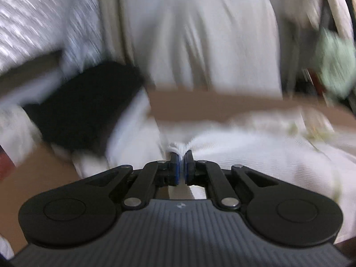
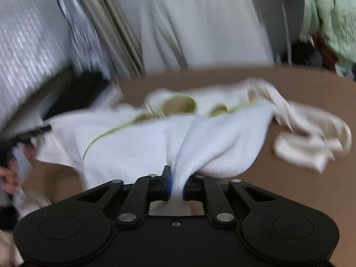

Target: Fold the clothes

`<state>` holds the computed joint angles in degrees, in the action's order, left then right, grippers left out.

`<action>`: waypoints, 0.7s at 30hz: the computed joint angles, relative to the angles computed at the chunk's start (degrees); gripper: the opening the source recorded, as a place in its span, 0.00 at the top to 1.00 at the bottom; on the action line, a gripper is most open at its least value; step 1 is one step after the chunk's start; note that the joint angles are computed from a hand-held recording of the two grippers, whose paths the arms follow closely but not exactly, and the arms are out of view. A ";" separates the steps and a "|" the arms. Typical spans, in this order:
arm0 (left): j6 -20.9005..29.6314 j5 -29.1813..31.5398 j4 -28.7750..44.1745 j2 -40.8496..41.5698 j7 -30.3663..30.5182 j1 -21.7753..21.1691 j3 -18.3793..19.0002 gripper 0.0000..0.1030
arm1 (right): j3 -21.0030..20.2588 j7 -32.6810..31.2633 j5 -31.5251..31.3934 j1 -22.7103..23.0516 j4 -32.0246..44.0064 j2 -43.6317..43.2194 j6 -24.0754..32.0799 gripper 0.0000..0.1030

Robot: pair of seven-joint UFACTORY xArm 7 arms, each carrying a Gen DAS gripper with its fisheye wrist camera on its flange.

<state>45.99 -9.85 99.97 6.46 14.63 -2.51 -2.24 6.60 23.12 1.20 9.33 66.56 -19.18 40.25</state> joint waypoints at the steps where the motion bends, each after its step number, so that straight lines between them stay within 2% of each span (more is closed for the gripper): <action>1: 4.98 -1.38 -0.49 -0.33 1.79 0.50 -0.09 0.95 | 0.97 0.97 -2.04 -0.63 0.03 -0.07 2.41 0.80; 3: 12.48 -2.66 -2.39 -1.14 5.44 1.02 -0.07 0.92 | 0.78 1.63 -2.27 -0.70 -1.69 -1.15 3.27 0.73; 5: 14.21 -1.30 -5.95 -3.02 7.32 0.63 -0.07 0.90 | -0.44 2.32 -0.57 -0.85 -3.50 -2.24 1.65 0.68; 8: 11.28 2.61 -9.42 -5.39 8.12 -0.58 -0.26 0.89 | -0.81 4.15 -0.61 -2.21 -4.51 -3.08 -0.88 0.65; 9: 10.47 2.28 -9.44 -5.73 9.13 -0.52 0.03 0.87 | -0.64 4.64 -0.87 -2.48 -4.57 -3.01 -1.75 0.63; 11: 7.98 -0.54 -8.92 -6.10 10.73 -0.55 0.25 0.79 | -2.13 3.04 1.36 -1.66 -4.33 -2.04 -4.15 0.61; 13: 5.78 -3.17 -6.50 -4.65 12.27 -0.96 -0.02 0.59 | -3.97 0.26 5.97 0.19 -3.67 -0.33 -6.18 0.60; 14: 4.78 -4.42 -5.00 -3.69 13.06 -1.15 -0.24 0.55 | -4.76 -1.17 8.10 0.84 -2.77 0.94 -6.70 0.60; 18: -0.32 -6.48 2.12 3.01 15.42 -2.40 -1.93 0.54 | -6.01 -5.78 12.33 0.65 5.69 9.22 -4.44 0.55; 21: -0.07 -7.15 10.32 10.54 14.72 -3.72 -3.88 0.52 | -6.34 -10.83 15.74 -0.91 13.47 16.46 -2.78 0.47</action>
<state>45.91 -17.00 110.29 17.00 29.35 -6.23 -6.12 0.26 12.29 16.94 8.42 80.03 -2.72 37.47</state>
